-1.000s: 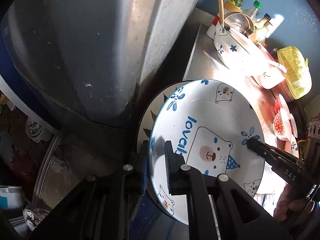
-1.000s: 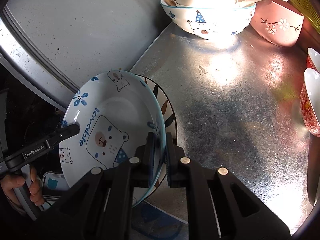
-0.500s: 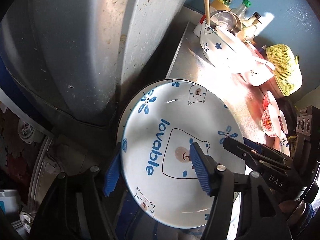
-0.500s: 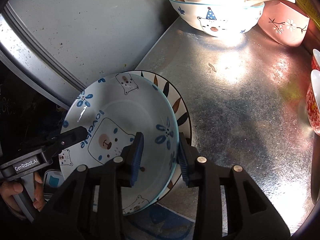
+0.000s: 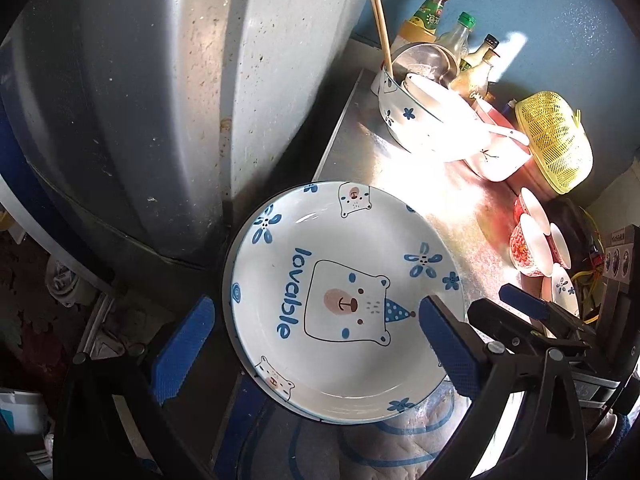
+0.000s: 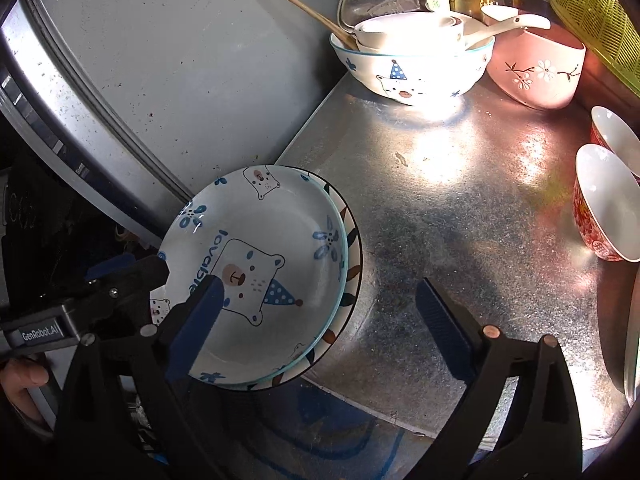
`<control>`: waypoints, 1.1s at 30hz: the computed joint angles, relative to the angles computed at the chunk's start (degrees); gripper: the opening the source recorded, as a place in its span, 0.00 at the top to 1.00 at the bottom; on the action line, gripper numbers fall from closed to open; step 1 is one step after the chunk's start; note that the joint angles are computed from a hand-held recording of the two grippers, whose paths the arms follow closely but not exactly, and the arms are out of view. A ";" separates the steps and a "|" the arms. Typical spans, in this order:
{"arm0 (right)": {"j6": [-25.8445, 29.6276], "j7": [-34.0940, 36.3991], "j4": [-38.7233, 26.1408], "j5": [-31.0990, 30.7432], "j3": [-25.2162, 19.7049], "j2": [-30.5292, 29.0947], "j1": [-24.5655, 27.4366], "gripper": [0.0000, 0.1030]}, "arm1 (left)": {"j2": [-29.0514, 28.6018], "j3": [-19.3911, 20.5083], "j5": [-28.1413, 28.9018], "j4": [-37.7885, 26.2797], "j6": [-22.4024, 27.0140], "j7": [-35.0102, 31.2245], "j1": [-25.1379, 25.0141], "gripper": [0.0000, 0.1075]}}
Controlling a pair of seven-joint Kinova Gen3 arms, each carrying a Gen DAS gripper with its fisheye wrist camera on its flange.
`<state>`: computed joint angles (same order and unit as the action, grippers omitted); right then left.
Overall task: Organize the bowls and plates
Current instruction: 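Open both grippers and pull them away from the stacked plates, then move both grippers to the rim of the white 'lovable' bear bowl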
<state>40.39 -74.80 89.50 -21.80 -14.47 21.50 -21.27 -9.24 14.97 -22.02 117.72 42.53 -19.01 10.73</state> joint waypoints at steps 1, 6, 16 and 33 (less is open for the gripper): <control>-0.17 -0.08 0.70 -0.28 0.10 -0.60 0.39 0.02 | 0.11 0.49 -0.40 -0.21 0.22 0.50 0.07 0.05; -0.54 0.07 4.14 -2.56 0.59 -3.79 2.86 0.00 | 1.43 2.30 -2.35 -2.17 1.44 2.64 1.69 0.05; -0.78 4.55 9.83 -8.51 2.43 -9.56 8.05 0.00 | 5.67 3.58 -7.21 -7.79 4.37 7.37 8.62 0.05; 1.70 12.74 16.03 -15.80 9.52 -16.43 15.60 0.00 | 16.31 -1.20 -9.78 -18.89 5.79 6.65 21.90 0.05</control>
<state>42.09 -62.06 105.54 -37.59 -4.96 5.07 -5.67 7.06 13.77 -31.81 98.83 48.32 -12.36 32.63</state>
